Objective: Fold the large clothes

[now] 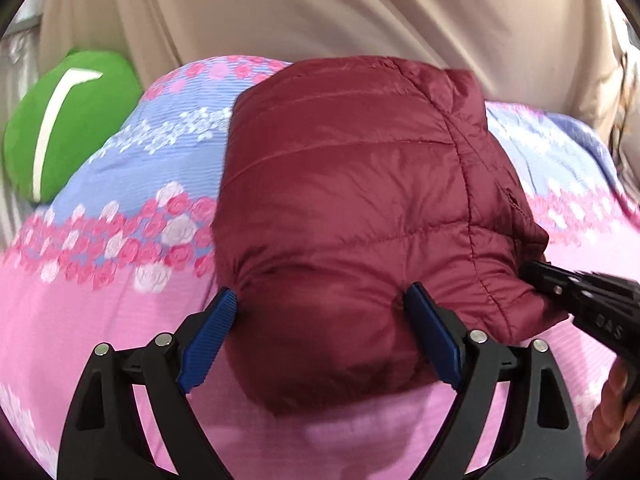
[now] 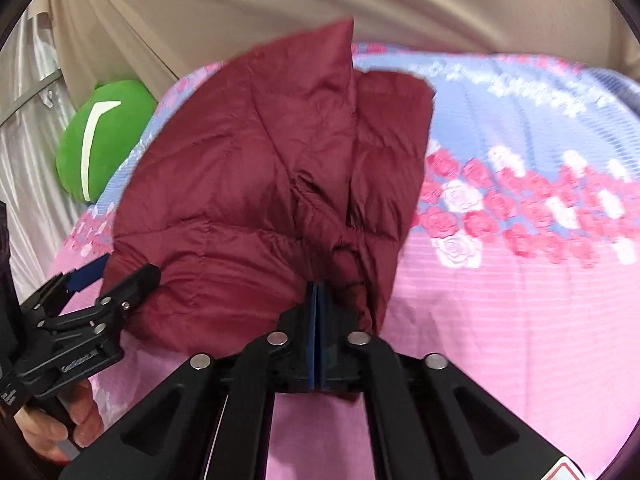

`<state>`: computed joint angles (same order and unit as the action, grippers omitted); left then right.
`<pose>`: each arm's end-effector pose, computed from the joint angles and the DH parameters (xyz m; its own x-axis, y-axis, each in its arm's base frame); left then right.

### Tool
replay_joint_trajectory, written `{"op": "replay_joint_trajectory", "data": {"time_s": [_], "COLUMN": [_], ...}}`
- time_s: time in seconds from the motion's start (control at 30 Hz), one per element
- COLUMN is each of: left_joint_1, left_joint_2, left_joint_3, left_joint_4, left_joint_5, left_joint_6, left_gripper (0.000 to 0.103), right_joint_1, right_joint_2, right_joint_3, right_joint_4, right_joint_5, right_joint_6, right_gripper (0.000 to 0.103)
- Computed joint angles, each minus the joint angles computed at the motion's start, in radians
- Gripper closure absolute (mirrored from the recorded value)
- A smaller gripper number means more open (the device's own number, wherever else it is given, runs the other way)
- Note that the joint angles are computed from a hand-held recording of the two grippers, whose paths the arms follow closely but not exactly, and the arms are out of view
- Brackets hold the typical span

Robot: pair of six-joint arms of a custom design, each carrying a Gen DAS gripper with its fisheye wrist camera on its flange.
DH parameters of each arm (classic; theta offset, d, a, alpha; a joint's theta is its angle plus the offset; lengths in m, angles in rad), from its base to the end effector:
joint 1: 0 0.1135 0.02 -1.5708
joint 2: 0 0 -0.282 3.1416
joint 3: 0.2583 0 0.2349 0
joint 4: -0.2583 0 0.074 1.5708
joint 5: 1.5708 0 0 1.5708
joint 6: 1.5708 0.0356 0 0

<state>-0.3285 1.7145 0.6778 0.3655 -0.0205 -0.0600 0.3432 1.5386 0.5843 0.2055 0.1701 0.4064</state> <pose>0.2969 -0.1004 0.1595 -0.6060 0.1432 -0.7824 0.2715 0.9618 -0.0342 0.2573 0.0855 0.1705 -0.6738 0.1730 -0.7184 0.0561 0.9814 0.1837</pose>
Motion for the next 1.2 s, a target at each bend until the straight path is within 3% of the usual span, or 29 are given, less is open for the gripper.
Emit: {"op": "replay_joint_trajectory", "data": {"time_s": [0.07, 0.2, 0.3, 0.47, 0.63, 1.2], "left_joint_1": [0.004, -0.034, -0.086, -0.148, -0.199, -0.311], "left_joint_2": [-0.035, -0.097, -0.114, -0.109, -0.149, -0.224], "left_joint_3": [-0.041, -0.131, -0.194, -0.253, -0.317, -0.392], "left_joint_4": [0.015, 0.042, 0.063, 0.093, 0.143, 0.098], "left_joint_5": [-0.004, -0.063, -0.126, -0.183, -0.242, -0.368], "left_joint_6": [-0.033, -0.072, -0.096, -0.126, -0.152, -0.255], "left_gripper": [0.014, 0.008, 0.008, 0.008, 0.008, 0.008], "right_joint_1": [0.065, 0.209, 0.304, 0.354, 0.450, 0.653], "right_joint_2": [-0.061, -0.133, -0.156, -0.132, -0.108, -0.071], "right_joint_3": [-0.027, -0.069, -0.131, -0.224, -0.201, -0.161], "right_joint_4": [-0.028, -0.106, -0.129, -0.113, -0.187, -0.414], "right_joint_5": [0.103, 0.341, 0.471, 0.495, 0.577, 0.677], "right_joint_6": [0.033, 0.155, 0.260, 0.371, 0.445, 0.717], "right_gripper": [0.090, 0.055, 0.044, 0.042, 0.038, 0.034]}}
